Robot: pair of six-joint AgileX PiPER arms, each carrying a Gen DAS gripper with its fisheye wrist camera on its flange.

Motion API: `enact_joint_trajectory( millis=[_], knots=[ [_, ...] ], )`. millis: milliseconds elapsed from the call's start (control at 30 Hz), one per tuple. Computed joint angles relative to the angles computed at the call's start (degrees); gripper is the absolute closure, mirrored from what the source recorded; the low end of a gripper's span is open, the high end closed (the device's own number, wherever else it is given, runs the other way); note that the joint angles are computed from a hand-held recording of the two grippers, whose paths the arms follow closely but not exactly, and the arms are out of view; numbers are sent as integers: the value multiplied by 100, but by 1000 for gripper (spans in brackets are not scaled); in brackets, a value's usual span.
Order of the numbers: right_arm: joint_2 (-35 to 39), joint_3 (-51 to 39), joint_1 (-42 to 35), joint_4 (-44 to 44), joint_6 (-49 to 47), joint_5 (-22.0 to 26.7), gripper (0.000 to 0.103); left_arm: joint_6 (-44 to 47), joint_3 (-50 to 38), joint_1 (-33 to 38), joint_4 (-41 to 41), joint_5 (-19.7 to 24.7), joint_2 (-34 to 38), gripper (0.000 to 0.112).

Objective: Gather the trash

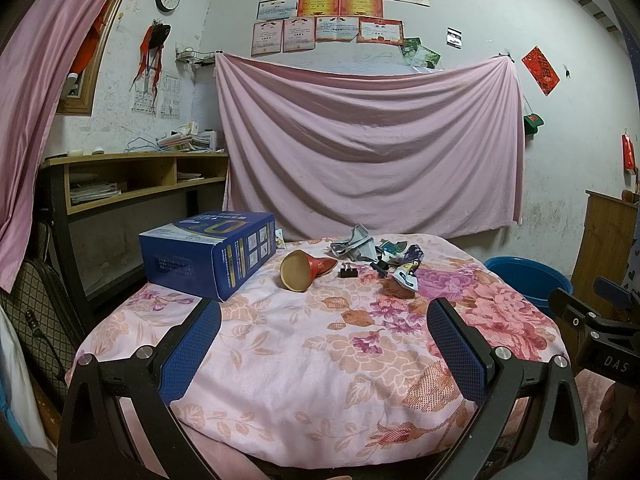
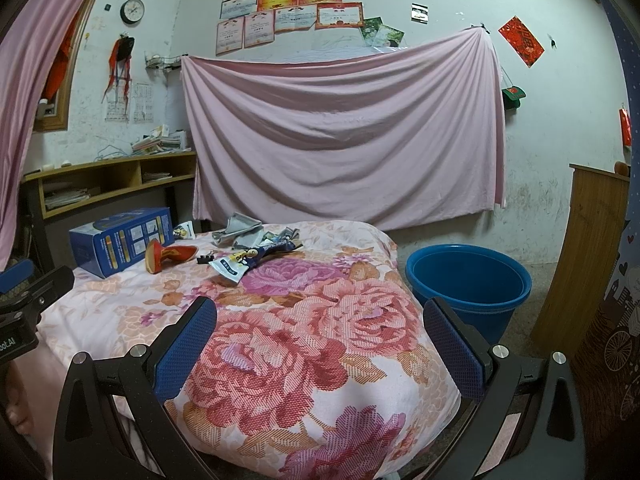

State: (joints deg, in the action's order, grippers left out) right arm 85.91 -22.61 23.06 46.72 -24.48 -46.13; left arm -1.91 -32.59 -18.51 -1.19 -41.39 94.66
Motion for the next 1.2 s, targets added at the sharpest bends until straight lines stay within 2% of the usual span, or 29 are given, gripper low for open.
enact_joint_trajectory(
  millis=[333, 533, 667, 833, 933, 1067, 1200],
  knots=[
    [-8, -5, -13, -11, -10, 24, 0, 4, 3, -3, -11, -3, 2, 11],
    [35, -27, 51, 85, -76, -12, 0, -35, -146, 63, -54, 282, -150, 11],
    [36, -112, -139, -224, 115, 190, 0, 100, -403, 129, -118, 385, -123, 11],
    [96, -499, -486, -666, 135, 437, 0, -590, -1108, 504, 515, 717, 219, 11],
    [231, -957, -765, -1024, 161, 821, 0, -1048, -1682, 679, 1074, 1017, 532, 11],
    [584, -1691, -1070, -1347, 134, 1367, 0, -1198, -2427, 716, 1343, 1459, 991, 11],
    [1054, -2556, -1415, -1921, 436, 2175, 0, -1536, -3396, 732, 1859, 2277, 1559, 12]
  ],
)
